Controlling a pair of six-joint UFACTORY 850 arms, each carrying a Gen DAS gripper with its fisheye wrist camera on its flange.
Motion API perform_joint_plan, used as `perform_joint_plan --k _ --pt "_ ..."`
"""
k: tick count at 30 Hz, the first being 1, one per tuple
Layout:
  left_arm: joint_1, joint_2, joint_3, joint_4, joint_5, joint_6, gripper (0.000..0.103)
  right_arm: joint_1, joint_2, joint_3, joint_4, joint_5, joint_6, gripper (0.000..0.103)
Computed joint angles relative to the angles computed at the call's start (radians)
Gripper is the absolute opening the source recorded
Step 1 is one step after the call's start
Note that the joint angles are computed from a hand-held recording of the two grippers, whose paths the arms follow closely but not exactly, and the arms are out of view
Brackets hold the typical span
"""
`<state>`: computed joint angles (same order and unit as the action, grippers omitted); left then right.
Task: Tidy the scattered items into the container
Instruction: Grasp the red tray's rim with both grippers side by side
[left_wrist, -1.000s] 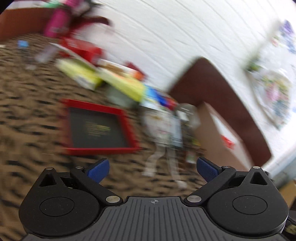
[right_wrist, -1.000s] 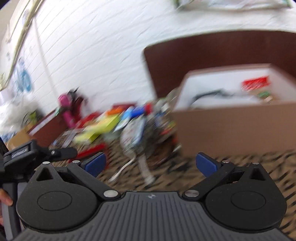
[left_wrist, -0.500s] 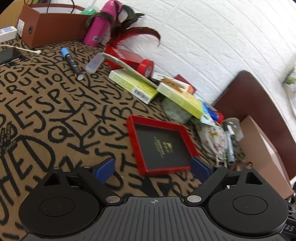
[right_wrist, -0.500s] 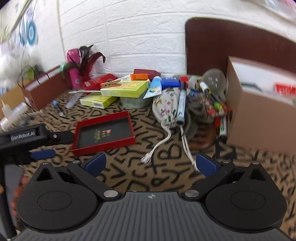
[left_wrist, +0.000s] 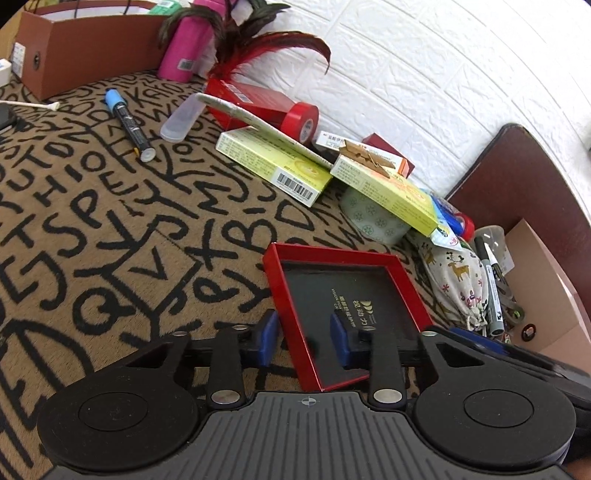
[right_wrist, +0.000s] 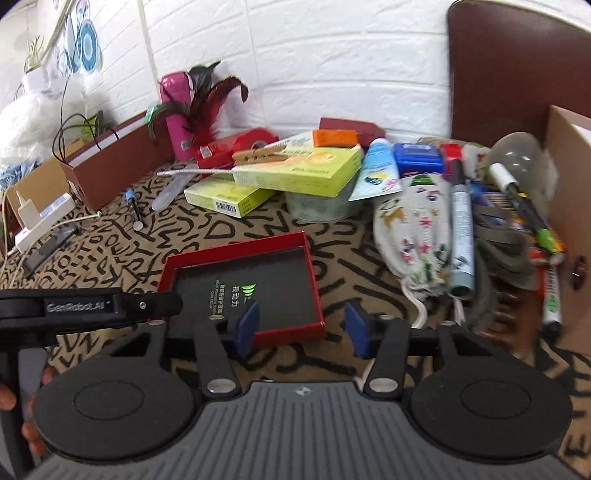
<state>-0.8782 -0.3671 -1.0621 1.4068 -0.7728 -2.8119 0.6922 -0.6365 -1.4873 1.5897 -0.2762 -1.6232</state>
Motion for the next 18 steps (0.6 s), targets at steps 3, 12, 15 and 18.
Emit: perform_joint_plan --k 3,12,15,18 --pt "0.004 -0.001 0.001 0.002 0.003 0.006 0.041 0.008 -0.037 -0.046 -0.119 0.016 0.119 0.031" --pt "-0.005 0.019 0.013 -0.005 0.069 0.051 0.023 -0.006 0.012 0.022 -0.252 0.025 0.273 0.009" --pt "-0.032 0.023 0.012 0.003 0.104 0.08 0.023 -0.019 0.09 0.13 -0.184 0.018 0.196 0.009" --pt "-0.062 0.025 0.011 0.03 0.153 0.086 0.02 -0.043 0.182 0.263 -0.083 -0.003 0.104 0.01"
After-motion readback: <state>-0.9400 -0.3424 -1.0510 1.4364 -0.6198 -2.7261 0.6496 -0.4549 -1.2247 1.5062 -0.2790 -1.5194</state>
